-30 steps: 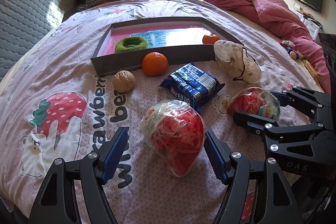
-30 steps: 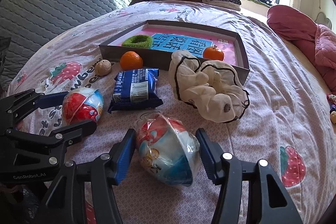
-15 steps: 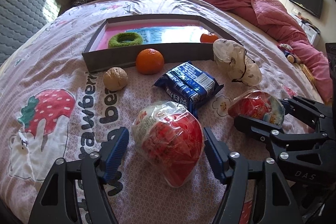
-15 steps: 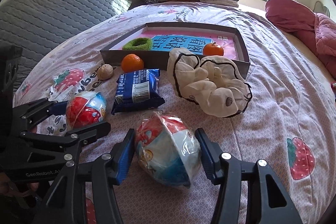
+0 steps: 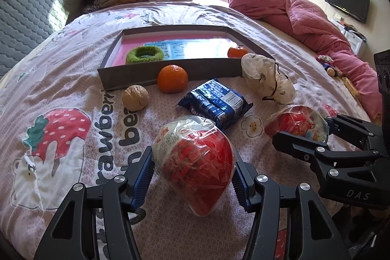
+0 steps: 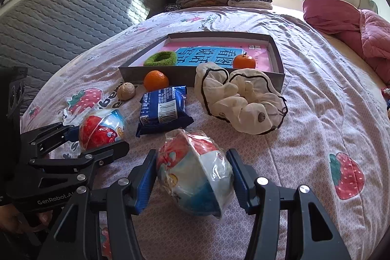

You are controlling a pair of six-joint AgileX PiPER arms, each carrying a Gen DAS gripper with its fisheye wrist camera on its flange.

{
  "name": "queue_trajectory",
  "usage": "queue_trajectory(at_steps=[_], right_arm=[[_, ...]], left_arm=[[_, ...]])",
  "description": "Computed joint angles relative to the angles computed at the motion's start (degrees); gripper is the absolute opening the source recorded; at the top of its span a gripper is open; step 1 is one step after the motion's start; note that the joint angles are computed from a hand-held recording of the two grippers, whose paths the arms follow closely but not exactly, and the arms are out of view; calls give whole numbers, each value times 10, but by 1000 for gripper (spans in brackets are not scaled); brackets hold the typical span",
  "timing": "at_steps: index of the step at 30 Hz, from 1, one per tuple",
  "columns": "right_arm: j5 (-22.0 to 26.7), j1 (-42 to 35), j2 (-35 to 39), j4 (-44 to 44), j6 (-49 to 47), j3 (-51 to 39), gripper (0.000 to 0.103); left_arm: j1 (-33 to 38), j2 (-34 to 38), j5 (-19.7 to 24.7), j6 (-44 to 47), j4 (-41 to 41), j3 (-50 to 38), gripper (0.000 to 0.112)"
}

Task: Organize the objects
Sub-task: 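Close the left tool on the red wrapped ball while the right tool grasps the wrapped egg, then lift both wrapped items and carry them toward the pink book tray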

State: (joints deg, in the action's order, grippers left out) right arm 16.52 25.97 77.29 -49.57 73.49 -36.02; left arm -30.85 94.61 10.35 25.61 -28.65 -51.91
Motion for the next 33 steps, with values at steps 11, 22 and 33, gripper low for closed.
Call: queue_trajectory(at_steps=[11,22,33], right_arm=[[25,19,-28,-11,21,-4,56],[65,38,-63,-32,45,-21,56],[91,37,-60,-26,24,-58,56]], left_arm=[[4,-34,-9,11,-8,17,60],[13,-70,-5,56,-55,23,60],[22,-68,7,133,-131,4,60]])
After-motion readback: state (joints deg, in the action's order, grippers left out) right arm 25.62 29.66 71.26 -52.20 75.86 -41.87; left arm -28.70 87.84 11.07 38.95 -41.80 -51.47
